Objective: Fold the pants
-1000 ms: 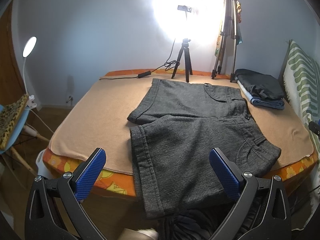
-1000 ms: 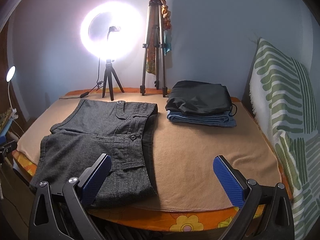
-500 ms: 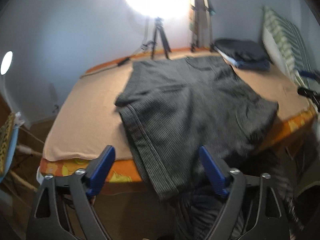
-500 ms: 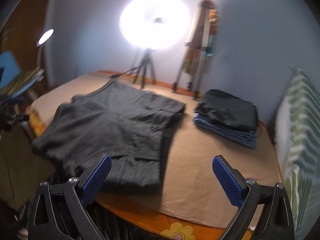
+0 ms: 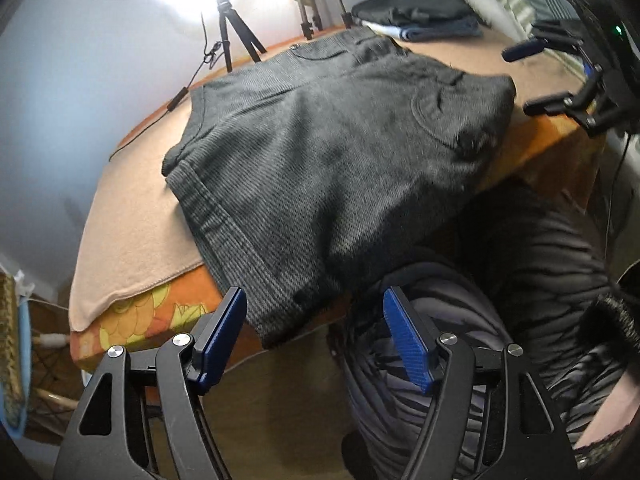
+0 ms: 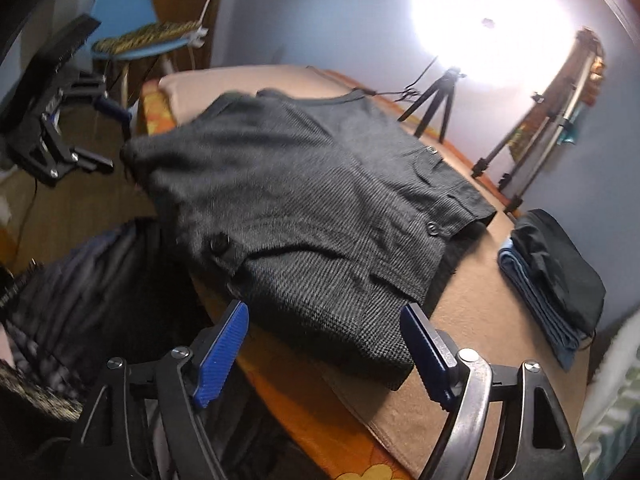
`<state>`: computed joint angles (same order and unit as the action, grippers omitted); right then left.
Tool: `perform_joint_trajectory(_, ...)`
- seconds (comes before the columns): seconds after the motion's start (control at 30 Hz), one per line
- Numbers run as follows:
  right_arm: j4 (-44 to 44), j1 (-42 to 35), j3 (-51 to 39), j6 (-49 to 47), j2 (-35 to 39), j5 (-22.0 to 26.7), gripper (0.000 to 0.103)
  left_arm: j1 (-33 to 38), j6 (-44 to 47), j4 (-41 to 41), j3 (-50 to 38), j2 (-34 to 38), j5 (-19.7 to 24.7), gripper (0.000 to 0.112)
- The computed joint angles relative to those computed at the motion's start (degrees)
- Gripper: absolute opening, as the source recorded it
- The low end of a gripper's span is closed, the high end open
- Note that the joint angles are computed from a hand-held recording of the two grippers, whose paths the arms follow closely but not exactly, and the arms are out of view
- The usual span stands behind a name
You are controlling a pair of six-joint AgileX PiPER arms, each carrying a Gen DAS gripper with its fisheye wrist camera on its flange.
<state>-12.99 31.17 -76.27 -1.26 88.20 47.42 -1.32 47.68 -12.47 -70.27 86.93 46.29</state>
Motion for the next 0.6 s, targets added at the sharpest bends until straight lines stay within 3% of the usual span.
perform_joint_trajectory(0.3,0.9,-1.2,1.8,-6.4,1.6,-0.3,0.071,0.6,-2.1,3.7,1.2,1.0,-2.9,0.071)
perform_joint_trajectory(0.6,-1.1,-1.4,-1.1,-7.6,5.4,1.9,0.064,2.6,6.3,-0.5,-2.3,5.0,-1.2,0.071)
